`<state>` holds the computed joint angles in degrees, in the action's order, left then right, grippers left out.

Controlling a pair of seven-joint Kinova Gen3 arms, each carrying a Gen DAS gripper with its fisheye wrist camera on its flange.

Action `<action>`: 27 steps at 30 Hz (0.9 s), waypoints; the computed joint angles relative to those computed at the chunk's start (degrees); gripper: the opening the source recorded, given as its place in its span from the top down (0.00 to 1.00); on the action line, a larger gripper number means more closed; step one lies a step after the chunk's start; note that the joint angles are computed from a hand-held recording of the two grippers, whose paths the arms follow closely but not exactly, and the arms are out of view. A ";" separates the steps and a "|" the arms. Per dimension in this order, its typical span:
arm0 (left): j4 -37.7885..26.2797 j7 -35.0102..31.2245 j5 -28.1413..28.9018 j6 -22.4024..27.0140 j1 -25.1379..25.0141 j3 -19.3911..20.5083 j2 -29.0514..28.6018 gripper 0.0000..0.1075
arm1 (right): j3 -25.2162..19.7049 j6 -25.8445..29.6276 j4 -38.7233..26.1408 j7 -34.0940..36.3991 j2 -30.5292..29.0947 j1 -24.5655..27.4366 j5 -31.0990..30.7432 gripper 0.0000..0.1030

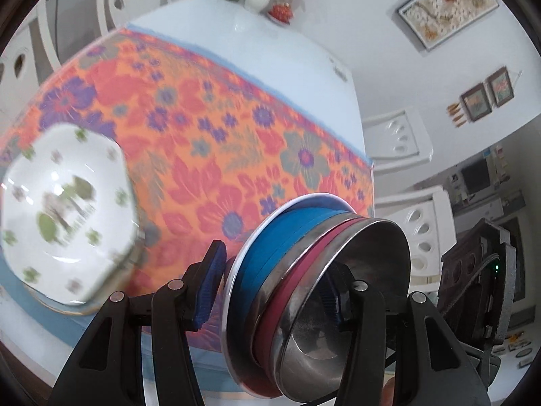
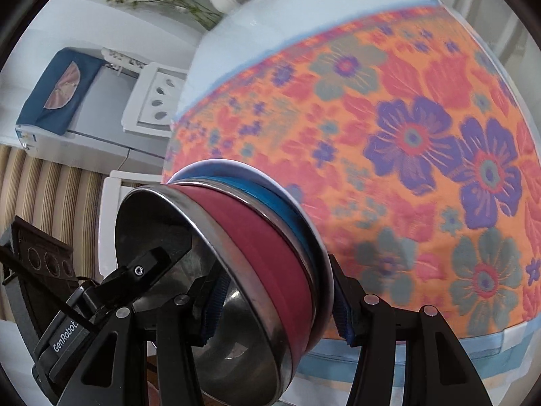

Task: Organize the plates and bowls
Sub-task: 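Lift the bowl stack with both grippers and carry it over the plate stack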

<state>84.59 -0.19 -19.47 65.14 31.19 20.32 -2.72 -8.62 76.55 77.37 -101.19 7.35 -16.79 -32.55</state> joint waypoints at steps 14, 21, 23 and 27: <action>11.88 -14.74 11.17 3.58 -9.42 -10.33 -20.29 0.55 | -5.93 -2.85 -16.12 -19.51 9.75 -20.19 12.69 0.48; 19.88 -25.15 19.36 1.37 -10.23 -19.17 -24.21 0.55 | -5.38 -1.56 -18.23 -25.65 14.65 -25.46 15.45 0.48; 21.38 -28.32 21.52 0.90 -10.30 -21.21 -24.37 0.55 | -5.07 -0.61 -18.79 -27.57 15.81 -26.63 16.40 0.48; 23.86 -34.44 25.80 -0.17 -10.65 -24.96 -24.19 0.55 | -4.60 0.75 -19.81 -30.55 17.59 -27.77 17.32 0.48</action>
<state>108.45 -34.63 6.33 64.97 20.54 -4.63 -26.91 -13.23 77.30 57.55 -131.74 24.95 -44.56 -15.22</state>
